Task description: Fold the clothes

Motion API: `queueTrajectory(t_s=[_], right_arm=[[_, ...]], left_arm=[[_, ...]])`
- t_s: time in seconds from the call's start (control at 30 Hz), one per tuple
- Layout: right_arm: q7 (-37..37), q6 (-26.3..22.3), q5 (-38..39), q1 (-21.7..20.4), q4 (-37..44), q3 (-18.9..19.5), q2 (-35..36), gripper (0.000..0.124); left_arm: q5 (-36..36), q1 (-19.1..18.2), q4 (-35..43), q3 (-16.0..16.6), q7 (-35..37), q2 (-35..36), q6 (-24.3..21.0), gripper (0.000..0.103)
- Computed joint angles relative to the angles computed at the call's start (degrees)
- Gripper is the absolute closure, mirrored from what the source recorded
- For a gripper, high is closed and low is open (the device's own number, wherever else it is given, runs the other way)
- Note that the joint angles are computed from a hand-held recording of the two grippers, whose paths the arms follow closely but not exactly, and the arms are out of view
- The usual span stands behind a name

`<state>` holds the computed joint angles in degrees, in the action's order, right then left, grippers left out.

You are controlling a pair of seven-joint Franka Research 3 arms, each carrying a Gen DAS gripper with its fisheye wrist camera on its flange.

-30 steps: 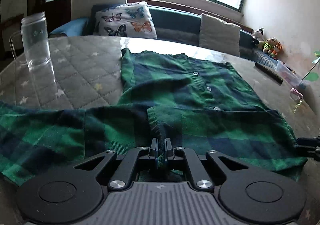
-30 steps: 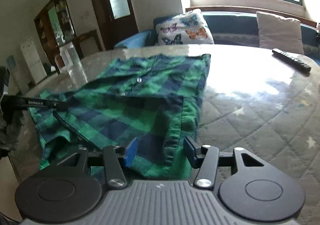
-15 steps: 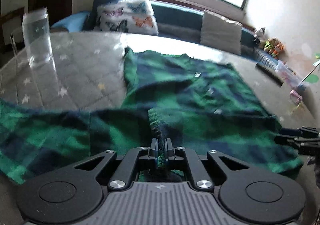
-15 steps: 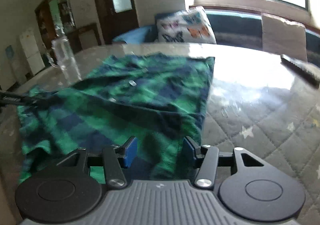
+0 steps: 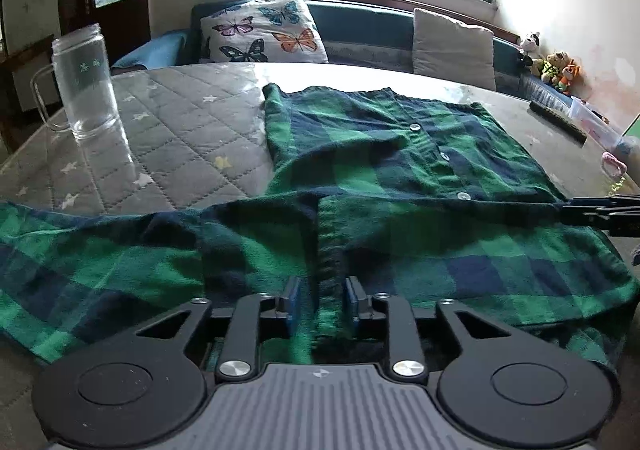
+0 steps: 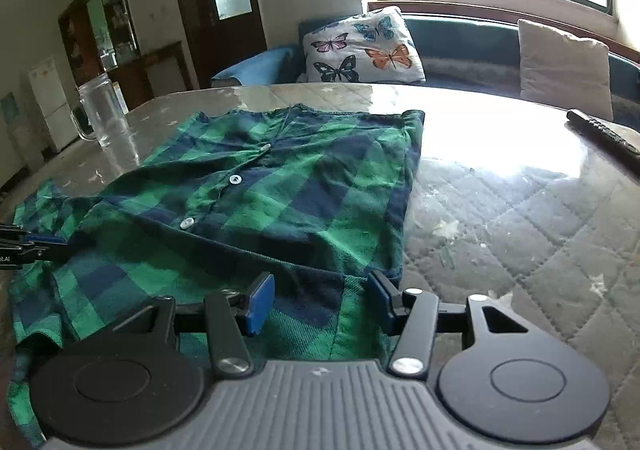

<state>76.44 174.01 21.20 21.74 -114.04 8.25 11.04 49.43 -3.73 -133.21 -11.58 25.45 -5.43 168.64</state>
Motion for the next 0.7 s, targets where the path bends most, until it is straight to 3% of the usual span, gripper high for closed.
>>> queueTrajectory(t_s=[0.23,0.37,0.47,0.53,0.7], right_arm=[[1.0,1.18,-3.3,1.17,-8.73,-0.94,-7.58,0.072],[-9.37,2.46,8.98,2.42,-14.39,0.76,-12.73,0.072],[-12.23,1.71,13.14,4.48,-17.51,0.14,-15.38,0.072],[-8.71,1.13,9.84,4.09,-19.43,0.6,-16.51,0.072],[-8.59,1.75,8.89,5.65,-20.46,-0.56,-18.16,0.072]], left_arm=[[7.31,1.37,-0.92,-1.33,-6.17,-2.31,-0.58,0.058],[10.77,1.2,-1.23,-2.08,-8.29,-3.03,-1.82,0.058],[11.11,0.8,-1.73,-2.01,-8.46,-3.39,-2.12,0.058],[11.11,0.67,-2.08,-2.02,-8.66,-3.71,-2.64,0.058],[12.34,1.12,-3.54,-2.36,-10.62,-5.57,-2.6,0.056]])
